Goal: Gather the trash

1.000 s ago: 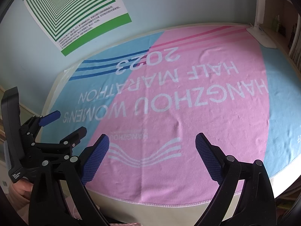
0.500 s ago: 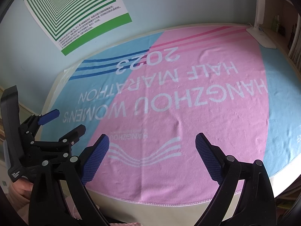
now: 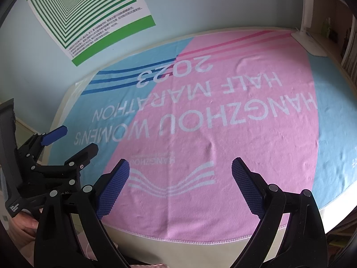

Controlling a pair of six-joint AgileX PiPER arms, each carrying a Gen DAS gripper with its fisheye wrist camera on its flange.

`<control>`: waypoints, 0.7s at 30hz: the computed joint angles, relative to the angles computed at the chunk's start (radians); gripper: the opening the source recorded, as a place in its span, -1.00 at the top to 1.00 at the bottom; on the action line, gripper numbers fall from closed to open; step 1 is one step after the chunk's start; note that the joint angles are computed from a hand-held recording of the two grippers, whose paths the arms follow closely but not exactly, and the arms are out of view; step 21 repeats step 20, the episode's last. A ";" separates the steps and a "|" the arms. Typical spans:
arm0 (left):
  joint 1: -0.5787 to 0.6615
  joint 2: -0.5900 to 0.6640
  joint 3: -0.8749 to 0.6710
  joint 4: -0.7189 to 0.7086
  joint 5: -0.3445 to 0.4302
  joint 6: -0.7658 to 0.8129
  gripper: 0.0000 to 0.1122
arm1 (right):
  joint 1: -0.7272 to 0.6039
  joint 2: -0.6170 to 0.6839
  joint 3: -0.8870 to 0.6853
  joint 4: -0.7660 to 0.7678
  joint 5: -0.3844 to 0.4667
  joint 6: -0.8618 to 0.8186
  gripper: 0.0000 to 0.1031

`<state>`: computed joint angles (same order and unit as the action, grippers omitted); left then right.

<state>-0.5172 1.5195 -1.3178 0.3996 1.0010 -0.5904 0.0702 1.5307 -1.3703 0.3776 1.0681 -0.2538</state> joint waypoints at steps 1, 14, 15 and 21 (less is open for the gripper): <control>-0.005 -0.005 0.006 0.010 -0.006 -0.007 -0.72 | -0.001 -0.001 0.001 0.002 -0.001 0.000 -0.79; -0.025 0.001 0.003 0.052 0.014 -0.045 -0.72 | -0.004 -0.001 0.004 0.004 -0.004 -0.003 -0.79; -0.027 -0.001 0.004 0.056 0.014 -0.050 -0.72 | -0.005 -0.002 0.004 0.005 -0.004 -0.005 -0.79; -0.039 -0.010 0.007 0.061 0.016 -0.048 -0.72 | -0.006 0.000 0.001 0.006 -0.002 -0.008 -0.79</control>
